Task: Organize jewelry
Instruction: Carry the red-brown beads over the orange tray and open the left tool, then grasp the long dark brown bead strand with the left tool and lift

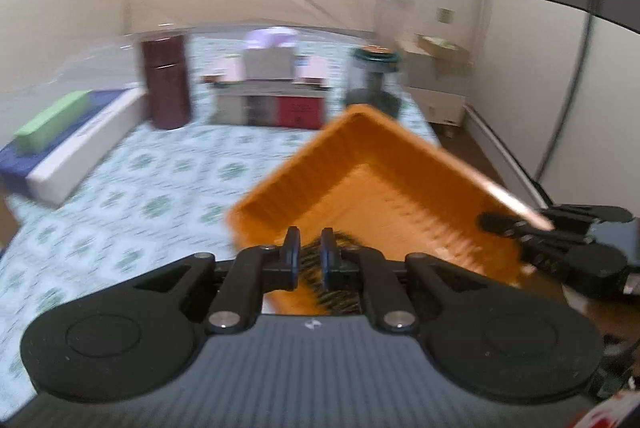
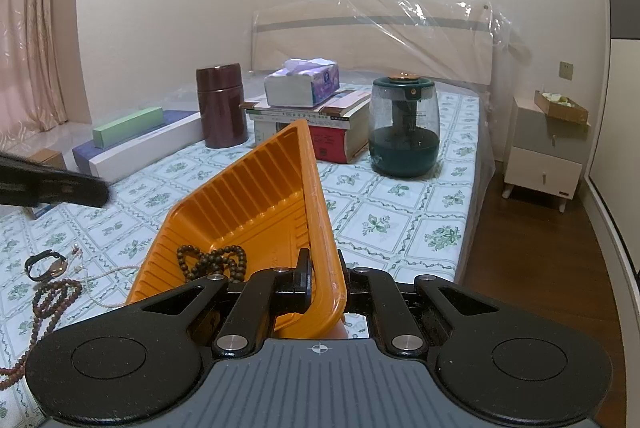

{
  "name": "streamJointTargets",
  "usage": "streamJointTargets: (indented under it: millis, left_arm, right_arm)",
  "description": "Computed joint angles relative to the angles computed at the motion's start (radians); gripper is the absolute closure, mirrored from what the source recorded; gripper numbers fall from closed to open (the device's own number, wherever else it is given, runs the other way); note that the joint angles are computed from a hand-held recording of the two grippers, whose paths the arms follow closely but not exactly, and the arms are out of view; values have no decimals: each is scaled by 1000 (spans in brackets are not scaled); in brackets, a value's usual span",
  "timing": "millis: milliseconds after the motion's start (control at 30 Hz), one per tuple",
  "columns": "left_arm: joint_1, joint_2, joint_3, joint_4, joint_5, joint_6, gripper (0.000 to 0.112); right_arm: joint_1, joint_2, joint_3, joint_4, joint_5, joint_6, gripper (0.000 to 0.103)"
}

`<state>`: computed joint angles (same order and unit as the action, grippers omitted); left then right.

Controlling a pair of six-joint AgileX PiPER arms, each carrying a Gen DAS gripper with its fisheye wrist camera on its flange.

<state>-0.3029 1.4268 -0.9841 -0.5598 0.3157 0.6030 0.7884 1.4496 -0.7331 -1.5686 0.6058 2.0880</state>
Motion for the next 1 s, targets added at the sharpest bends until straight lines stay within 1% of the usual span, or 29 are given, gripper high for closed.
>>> streamJointTargets:
  millis: [100,167,300,367,433,500,567,667,700,800,833,900,933,1000]
  left_arm:
    - [88,-73,75,73,-3,-62,102]
    - [159,-112,118,93,2,-76,102]
    - [310,-169,195,78,20,-46,100]
    - [357,-186,235,104,6,-56,100]
    - [408,-198,277,27,10,27,100]
    - [433,-216,332,-29,-2,95,100]
    - [432,-228,377,-66,-9,142,100]
    - [408,-232,440,-200,-15,267,100]
    - [386,-231,463,-229,-36,287,100]
    - [325,-189,494,-380,-86,414,100]
    - [307,-178,503,-404,-105,439,100]
    - [256,-155,512,-403,-155,441,100]
    - [247,-151,516,-407,-162,447,100]
    - [221,-134,516,-348,-182,393,100]
  right_arm:
    - [-2,2,-1,0,-1,-1,95]
    - [0,2,-1,3,0,-3,95]
    - [10,5,-2,10,11,-6,95]
    - [9,3,-3,14,11,-12,95]
    - [8,4,-3,12,11,-14,95]
    - [8,6,-6,16,11,-21,95]
    - [7,8,-7,18,12,-25,95]
    - [7,10,-6,22,14,-29,95]
    - [8,10,-7,25,15,-33,95]
    - [8,9,-7,30,16,-39,95]
    - [8,10,-8,29,16,-39,95]
    - [6,9,-6,32,14,-40,95]
    - [6,8,-5,33,14,-41,95]
    - [6,9,-4,35,15,-40,95]
